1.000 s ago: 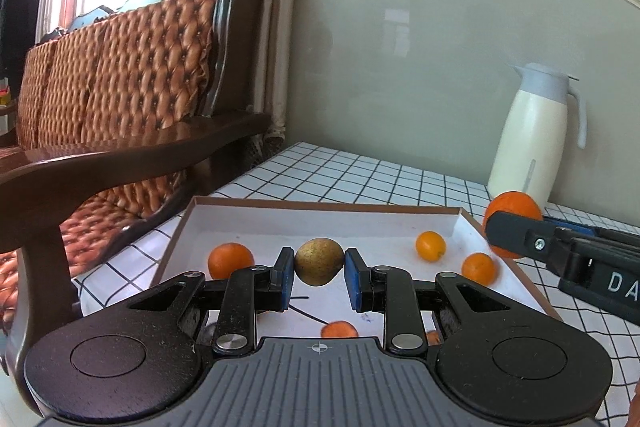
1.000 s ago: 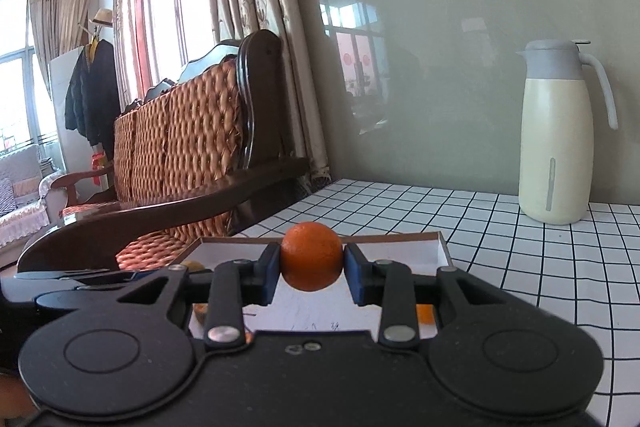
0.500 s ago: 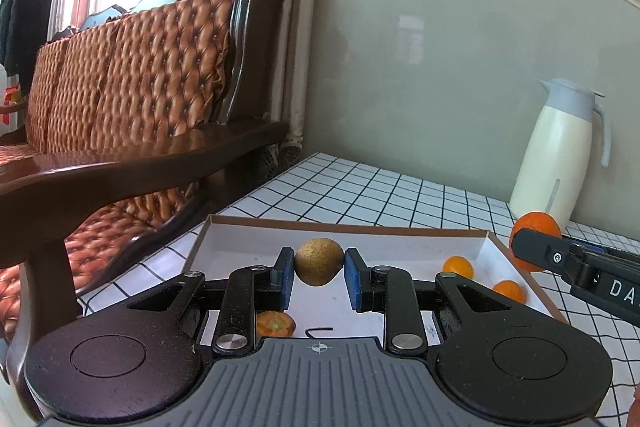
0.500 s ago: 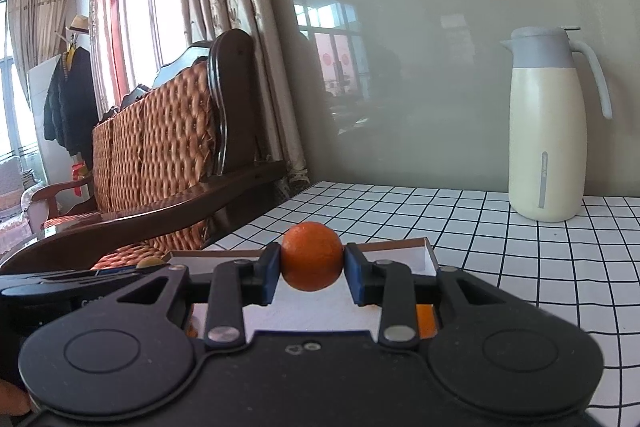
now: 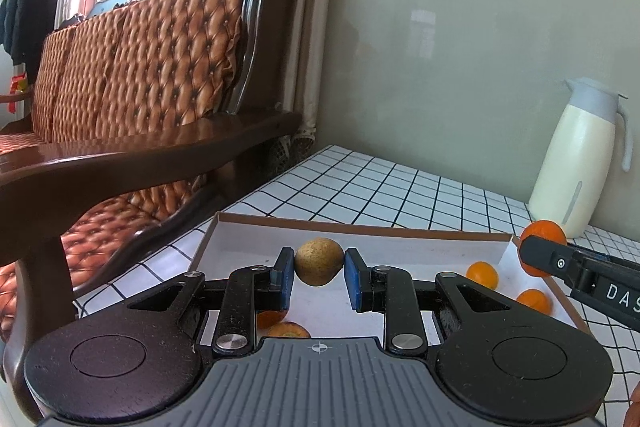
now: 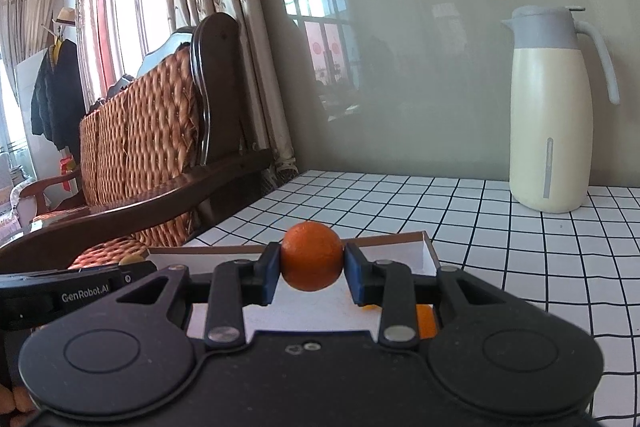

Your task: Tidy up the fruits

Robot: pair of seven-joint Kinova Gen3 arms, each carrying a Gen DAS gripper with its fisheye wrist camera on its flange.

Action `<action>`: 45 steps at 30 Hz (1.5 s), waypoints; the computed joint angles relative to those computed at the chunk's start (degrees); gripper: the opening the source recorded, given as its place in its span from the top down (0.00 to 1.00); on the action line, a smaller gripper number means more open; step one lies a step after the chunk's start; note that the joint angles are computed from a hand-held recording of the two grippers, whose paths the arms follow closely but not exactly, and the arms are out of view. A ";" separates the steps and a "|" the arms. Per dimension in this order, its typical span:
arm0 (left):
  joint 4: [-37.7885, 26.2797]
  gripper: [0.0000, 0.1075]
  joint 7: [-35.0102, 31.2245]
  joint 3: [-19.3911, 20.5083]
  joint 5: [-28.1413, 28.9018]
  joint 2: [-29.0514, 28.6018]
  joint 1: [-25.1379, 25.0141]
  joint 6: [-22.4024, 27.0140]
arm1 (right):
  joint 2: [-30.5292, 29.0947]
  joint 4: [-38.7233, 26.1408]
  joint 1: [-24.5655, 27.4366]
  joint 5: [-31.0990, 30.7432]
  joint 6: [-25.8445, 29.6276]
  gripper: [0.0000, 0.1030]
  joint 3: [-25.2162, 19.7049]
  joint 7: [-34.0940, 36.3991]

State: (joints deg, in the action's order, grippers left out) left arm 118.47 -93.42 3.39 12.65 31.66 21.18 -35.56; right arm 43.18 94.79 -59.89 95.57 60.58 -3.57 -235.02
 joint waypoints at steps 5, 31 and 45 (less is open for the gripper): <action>-1.42 0.75 -0.05 -0.04 0.26 0.80 -0.03 1.09 | 0.23 -0.79 0.89 -0.86 -1.20 0.75 0.14 0.99; -1.43 0.04 -8.52 -3.98 12.99 0.67 6.17 -2.49 | -0.05 1.77 -2.29 -1.16 8.67 0.06 1.12 -4.23; 10.60 0.04 -13.68 -1.63 17.55 -10.37 8.49 -3.62 | -6.20 6.43 -6.88 -6.79 11.69 0.06 -4.06 -3.58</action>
